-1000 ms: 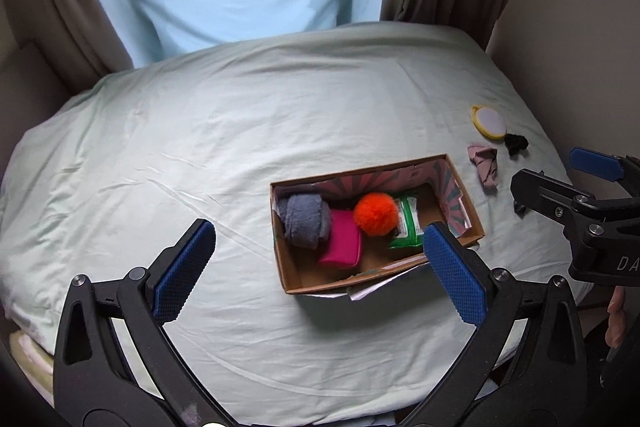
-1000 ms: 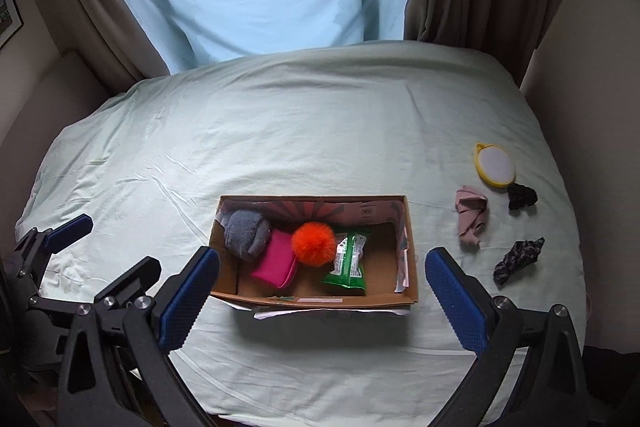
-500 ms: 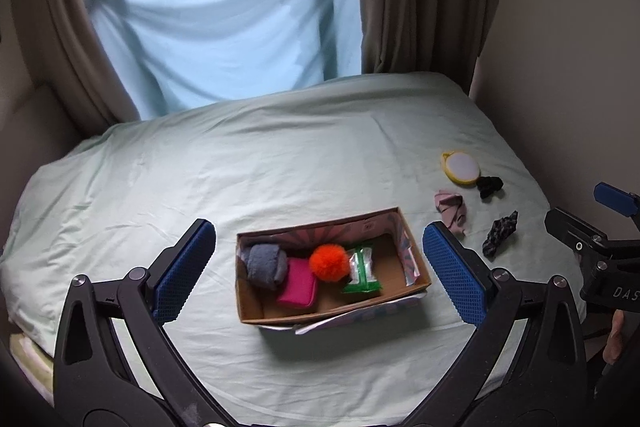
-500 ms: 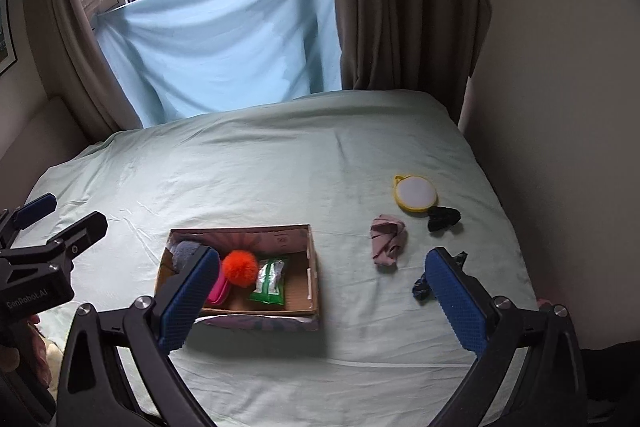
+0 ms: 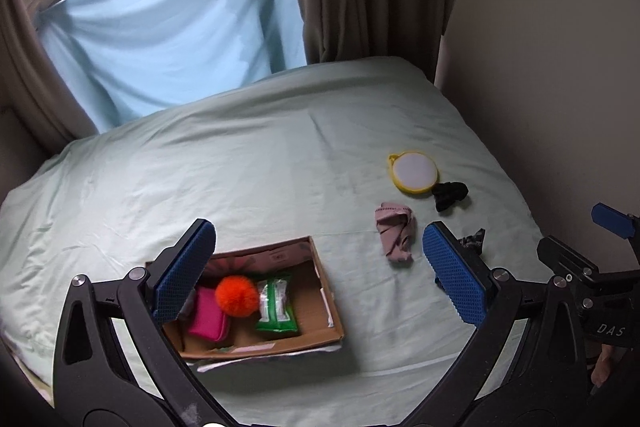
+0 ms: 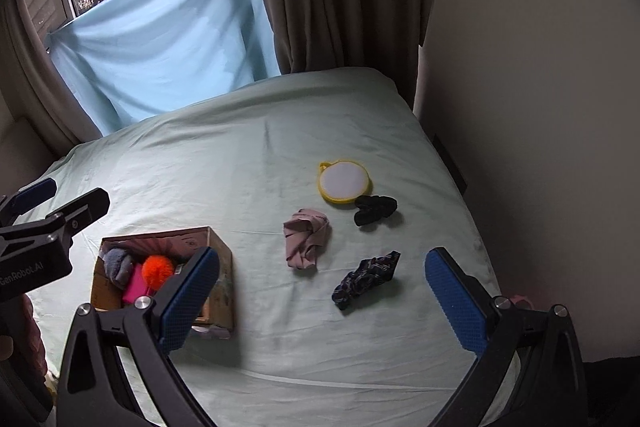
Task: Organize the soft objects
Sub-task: 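Withdraw both tools and move toward the pink cloth and black cloth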
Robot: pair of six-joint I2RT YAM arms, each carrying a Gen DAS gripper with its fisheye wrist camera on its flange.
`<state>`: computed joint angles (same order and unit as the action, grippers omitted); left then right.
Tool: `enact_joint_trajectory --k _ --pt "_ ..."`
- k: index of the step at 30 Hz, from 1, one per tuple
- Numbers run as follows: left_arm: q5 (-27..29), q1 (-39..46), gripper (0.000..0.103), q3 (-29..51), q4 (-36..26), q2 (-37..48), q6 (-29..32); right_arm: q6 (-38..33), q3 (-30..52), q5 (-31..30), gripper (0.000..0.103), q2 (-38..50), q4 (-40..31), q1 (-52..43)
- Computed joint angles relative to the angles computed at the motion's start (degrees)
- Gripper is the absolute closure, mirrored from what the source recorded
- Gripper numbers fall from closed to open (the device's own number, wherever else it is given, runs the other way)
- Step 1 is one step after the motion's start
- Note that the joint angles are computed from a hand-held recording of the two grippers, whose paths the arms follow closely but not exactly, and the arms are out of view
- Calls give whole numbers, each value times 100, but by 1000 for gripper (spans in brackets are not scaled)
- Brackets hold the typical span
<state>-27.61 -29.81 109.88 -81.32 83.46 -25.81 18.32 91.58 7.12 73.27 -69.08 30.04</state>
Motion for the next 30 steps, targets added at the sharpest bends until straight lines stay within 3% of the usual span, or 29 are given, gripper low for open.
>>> enact_joint_trajectory --k 4,15,30 --pt "-72 -62 0 -127 525 668 124 -472 -603 -494 1 63 473 -716" --pt "1134 369 0 -176 1823 2645 400 -922 -1955 -1315 1 958 1977 -1678" --pt "1855 650 0 1232 1903 5383 949 -495 -2483 -1539 1 2618 3266 -1727"
